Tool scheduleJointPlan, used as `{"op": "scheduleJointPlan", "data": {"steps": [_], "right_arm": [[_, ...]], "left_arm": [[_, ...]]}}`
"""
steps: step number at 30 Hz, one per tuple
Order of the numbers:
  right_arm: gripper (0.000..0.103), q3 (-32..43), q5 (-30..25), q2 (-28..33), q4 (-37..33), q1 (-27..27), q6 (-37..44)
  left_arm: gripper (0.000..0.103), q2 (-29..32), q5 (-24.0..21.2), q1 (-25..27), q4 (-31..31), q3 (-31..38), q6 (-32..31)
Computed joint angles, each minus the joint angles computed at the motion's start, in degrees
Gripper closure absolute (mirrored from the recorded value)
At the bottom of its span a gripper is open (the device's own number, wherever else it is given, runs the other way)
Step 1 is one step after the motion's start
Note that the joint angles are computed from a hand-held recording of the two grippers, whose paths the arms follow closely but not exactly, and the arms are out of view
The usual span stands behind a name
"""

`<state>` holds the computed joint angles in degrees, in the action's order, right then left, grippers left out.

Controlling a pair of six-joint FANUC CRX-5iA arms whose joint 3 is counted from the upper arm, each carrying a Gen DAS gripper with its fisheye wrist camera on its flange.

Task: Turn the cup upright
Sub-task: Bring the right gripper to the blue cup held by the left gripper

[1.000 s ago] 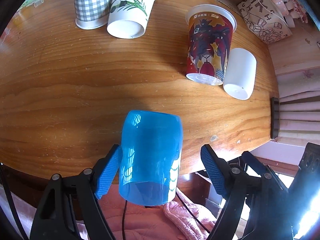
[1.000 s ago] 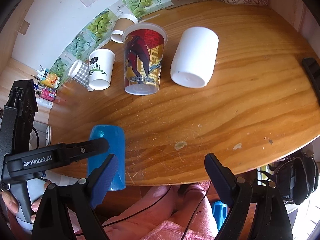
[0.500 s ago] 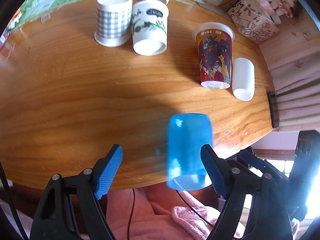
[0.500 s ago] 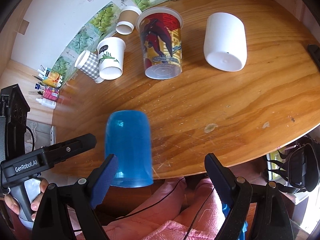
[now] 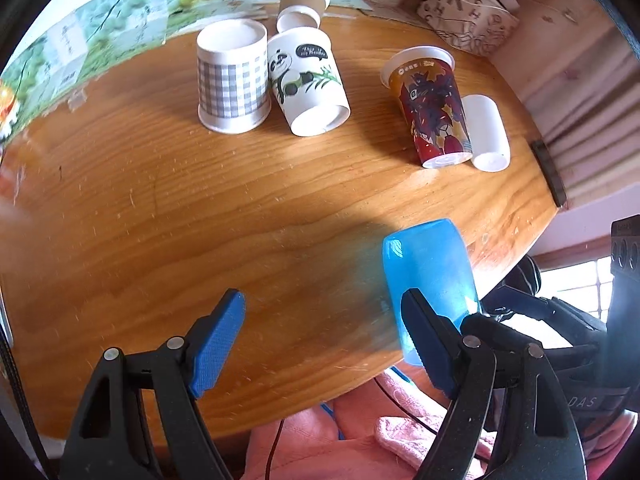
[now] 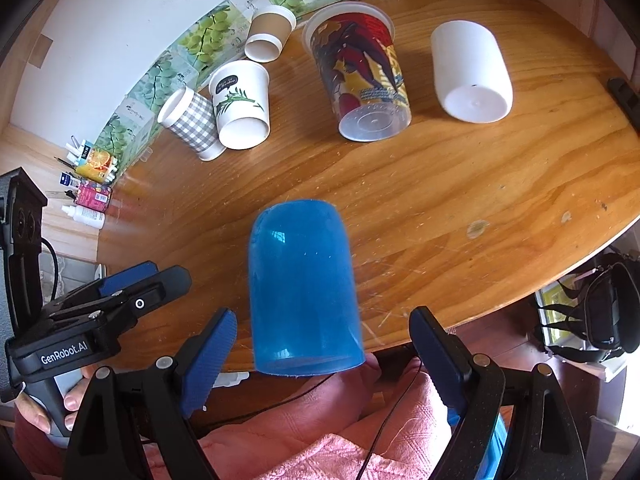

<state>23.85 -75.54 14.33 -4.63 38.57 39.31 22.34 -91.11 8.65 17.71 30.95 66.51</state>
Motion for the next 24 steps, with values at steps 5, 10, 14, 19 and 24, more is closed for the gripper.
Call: {"op": "scheduleJointPlan", "data": {"steps": [5,10,14,19,24], "right_arm": [[0.014,-0.4,-0.2,0.2,2.6,2.2,-3.1],[0.014,-2.4,0.8,-0.5,6.4,4.5,-5.3],[0.014,-3.7,1.5,-0.9,9.0,6.0,-6.5],[0.014,-4.1,1.3,-0.4,11.6,7.8,-7.0],[0.014,-4.8,1.8,0.1,13.7,9.1,-7.8]], "left_arm": [[0.020,0.8,-1.0,0.8,1.8,0.4,-3.8],[0.020,1.8,-2.7,1.3,4.0,0.9,-7.1],[0.020,2.0,-3.7,1.3,4.6,1.0,-9.4],[0.020,1.9,-4.3,1.4,4.9,1.0,-11.9],[0.020,2.0,-4.4,1.8,4.6,1.3,-13.1]]}}
